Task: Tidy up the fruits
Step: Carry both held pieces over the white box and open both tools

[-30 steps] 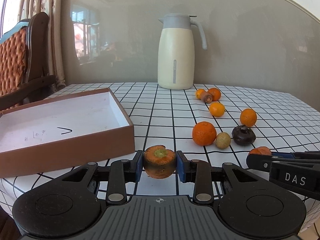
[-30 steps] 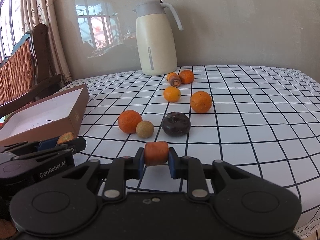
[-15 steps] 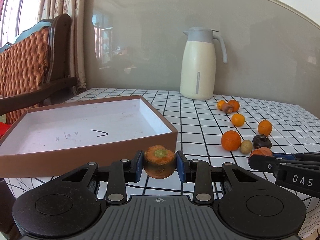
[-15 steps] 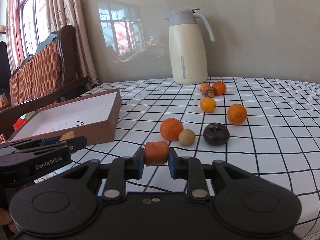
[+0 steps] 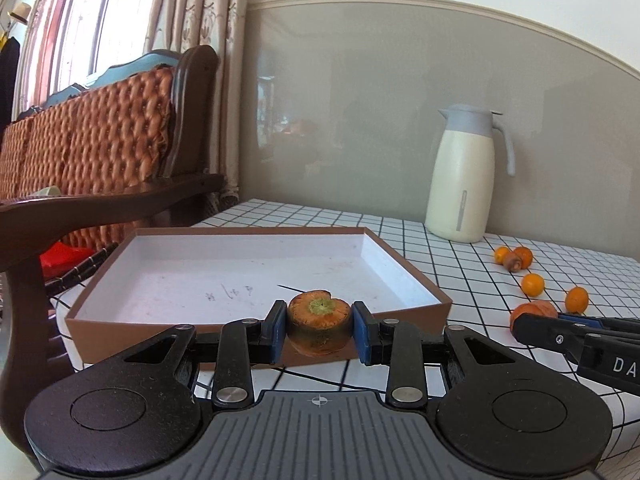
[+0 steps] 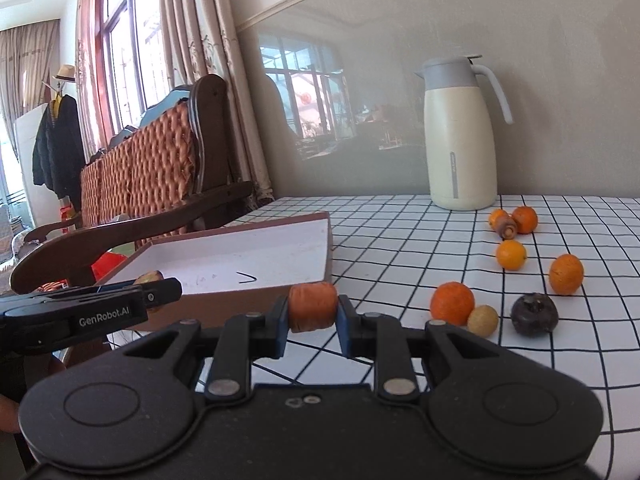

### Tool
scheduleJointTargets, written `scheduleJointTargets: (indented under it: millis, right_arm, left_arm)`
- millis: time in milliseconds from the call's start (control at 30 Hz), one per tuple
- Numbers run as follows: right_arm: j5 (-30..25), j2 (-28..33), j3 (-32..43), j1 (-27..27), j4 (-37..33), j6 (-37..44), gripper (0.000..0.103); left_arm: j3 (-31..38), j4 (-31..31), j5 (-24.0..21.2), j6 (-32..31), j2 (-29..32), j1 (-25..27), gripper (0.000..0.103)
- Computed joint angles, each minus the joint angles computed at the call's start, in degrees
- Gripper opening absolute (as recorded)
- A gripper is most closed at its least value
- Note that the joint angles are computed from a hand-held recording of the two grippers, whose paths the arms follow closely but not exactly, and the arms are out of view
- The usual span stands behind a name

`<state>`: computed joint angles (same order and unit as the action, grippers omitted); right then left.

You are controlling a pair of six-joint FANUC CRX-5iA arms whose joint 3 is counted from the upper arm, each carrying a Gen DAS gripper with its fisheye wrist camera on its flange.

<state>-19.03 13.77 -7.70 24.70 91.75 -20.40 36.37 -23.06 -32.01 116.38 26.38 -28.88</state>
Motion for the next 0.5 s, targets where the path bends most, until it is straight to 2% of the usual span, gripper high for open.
scheduleJointTargets:
  millis: [100,200,333,500]
  right_arm:
    - [2.7,0.9,1.0,-1.6,6.5,-4.6,0.016]
    - [4.7,1.8,2.4,-2.6,10.2,-7.4,0.016]
    - [6.4,3.2,4.4,-3.4,13.4,-9.8,0.016]
    - [7.6,5.6,7.8,-4.1,15.6,-11.0,0.016]
  left_arm:
    - [-0.1,-3.8,-0.8,4.3,-0.8,0.3,0.035]
    - [0.2,-6.3,-1.9,7.3,-1.1,0.8,0.035]
    - [0.4,-10.2,-3.3,11.4,-1.6,1.3,0.035]
    - [1.4,-10.6,-4.6,12.9,-1.4,2.9,0.035]
